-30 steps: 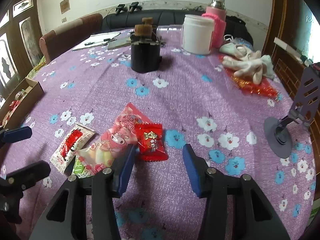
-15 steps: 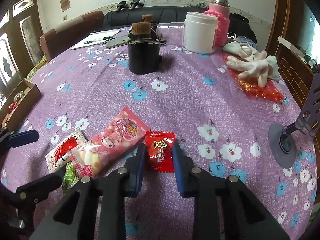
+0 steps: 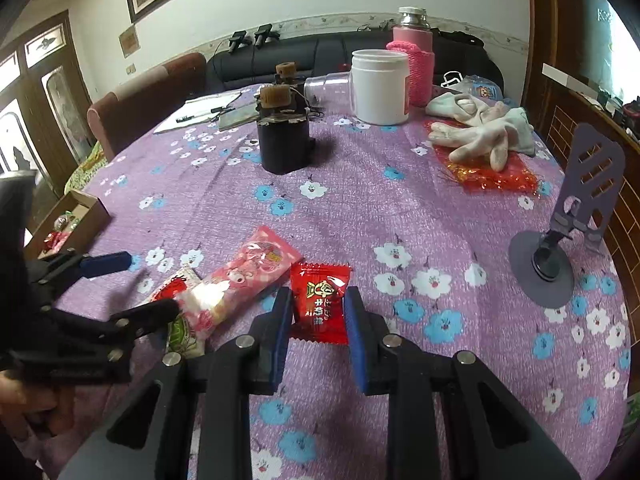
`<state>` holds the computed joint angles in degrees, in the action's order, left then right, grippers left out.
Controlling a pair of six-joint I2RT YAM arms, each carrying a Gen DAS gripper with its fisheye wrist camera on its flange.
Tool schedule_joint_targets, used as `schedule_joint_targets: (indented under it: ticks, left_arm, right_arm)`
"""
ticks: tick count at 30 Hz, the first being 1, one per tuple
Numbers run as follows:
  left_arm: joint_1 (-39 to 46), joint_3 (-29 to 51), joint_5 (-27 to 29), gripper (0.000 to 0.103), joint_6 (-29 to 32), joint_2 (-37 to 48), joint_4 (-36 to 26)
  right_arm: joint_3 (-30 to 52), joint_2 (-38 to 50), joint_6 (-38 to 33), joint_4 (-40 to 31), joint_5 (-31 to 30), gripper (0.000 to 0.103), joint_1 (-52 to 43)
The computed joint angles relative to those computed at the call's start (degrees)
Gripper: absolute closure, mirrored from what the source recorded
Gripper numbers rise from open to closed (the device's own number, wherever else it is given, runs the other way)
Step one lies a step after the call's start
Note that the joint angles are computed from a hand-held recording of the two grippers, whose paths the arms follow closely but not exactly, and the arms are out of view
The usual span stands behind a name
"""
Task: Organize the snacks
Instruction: 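Grasp the white ALL'S WELL packet with the left gripper while the right grasps the red candy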
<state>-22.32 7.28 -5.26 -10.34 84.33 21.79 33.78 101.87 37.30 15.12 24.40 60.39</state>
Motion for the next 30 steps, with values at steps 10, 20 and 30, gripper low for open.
schedule_joint_targets:
  ticks: [10, 20, 30]
  left_arm:
    - [-0.76, 2.54, -0.23, 0.023, 0.64, 4.7, 1.94]
    - [0.23, 2.2, 2.86, 0.068, 0.61, 1.33, -0.98]
    - [5.61, -2.16, 6.55, 0.07, 2.33, -8.33, -5.01]
  right_arm:
    - [-1.83, -2.05, 1.92, 0.58, 0.68, 0.078, 1.13]
    - [-2.65, -3.68, 3.29, 0.53, 1.78, 0.078, 2.2]
    - [-2.06, -5.14, 5.26, -0.75, 3.69, 0.078, 5.24]
